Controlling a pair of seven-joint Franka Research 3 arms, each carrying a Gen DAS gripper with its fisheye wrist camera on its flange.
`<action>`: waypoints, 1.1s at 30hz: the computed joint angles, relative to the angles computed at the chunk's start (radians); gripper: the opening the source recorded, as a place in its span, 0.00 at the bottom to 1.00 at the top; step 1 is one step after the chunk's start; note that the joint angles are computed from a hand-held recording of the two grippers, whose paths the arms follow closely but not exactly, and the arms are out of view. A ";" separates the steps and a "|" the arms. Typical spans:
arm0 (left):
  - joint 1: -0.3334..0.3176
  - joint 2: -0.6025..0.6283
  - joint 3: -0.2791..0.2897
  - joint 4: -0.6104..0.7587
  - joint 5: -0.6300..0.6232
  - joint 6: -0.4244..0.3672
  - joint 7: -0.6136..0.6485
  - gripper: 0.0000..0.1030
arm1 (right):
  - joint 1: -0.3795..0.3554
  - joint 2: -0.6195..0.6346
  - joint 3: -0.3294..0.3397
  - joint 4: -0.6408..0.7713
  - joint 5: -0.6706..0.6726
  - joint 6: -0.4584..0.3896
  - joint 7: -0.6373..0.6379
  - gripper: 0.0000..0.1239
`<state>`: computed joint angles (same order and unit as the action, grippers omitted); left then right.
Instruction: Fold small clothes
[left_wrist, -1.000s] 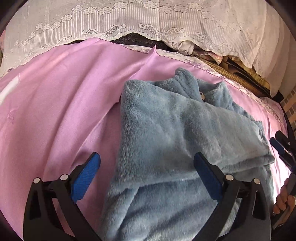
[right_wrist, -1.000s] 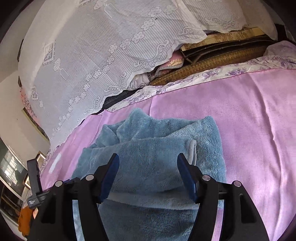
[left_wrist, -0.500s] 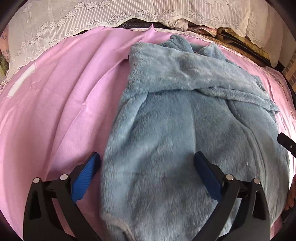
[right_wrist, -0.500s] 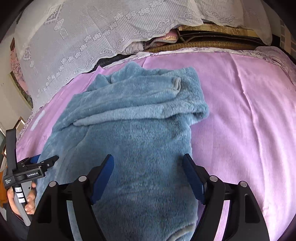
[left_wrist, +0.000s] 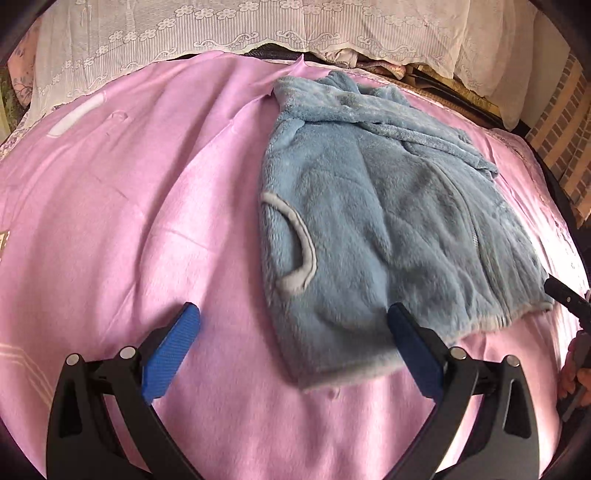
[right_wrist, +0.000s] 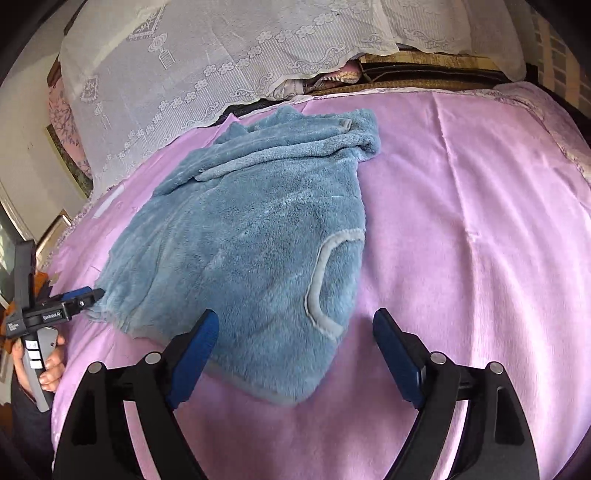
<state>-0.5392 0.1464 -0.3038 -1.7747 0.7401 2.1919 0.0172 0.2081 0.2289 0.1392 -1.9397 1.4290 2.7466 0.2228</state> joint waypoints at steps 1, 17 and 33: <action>-0.003 -0.010 -0.002 -0.016 0.007 0.011 -0.012 0.96 | -0.019 -0.008 -0.003 -0.010 0.027 -0.048 -0.003 0.69; 0.076 -0.079 0.012 -0.151 -0.097 0.335 -0.001 0.96 | -0.051 0.011 -0.026 0.012 0.017 -0.258 0.095 0.66; 0.117 -0.027 0.010 -0.175 -0.305 0.614 0.242 0.95 | -0.085 0.071 -0.008 0.088 -0.052 -0.389 0.216 0.52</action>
<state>-0.4225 0.1192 -0.2942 -1.9497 0.4356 2.8054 0.2588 0.1233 0.3004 0.1314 -1.8515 1.3769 2.3580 0.4383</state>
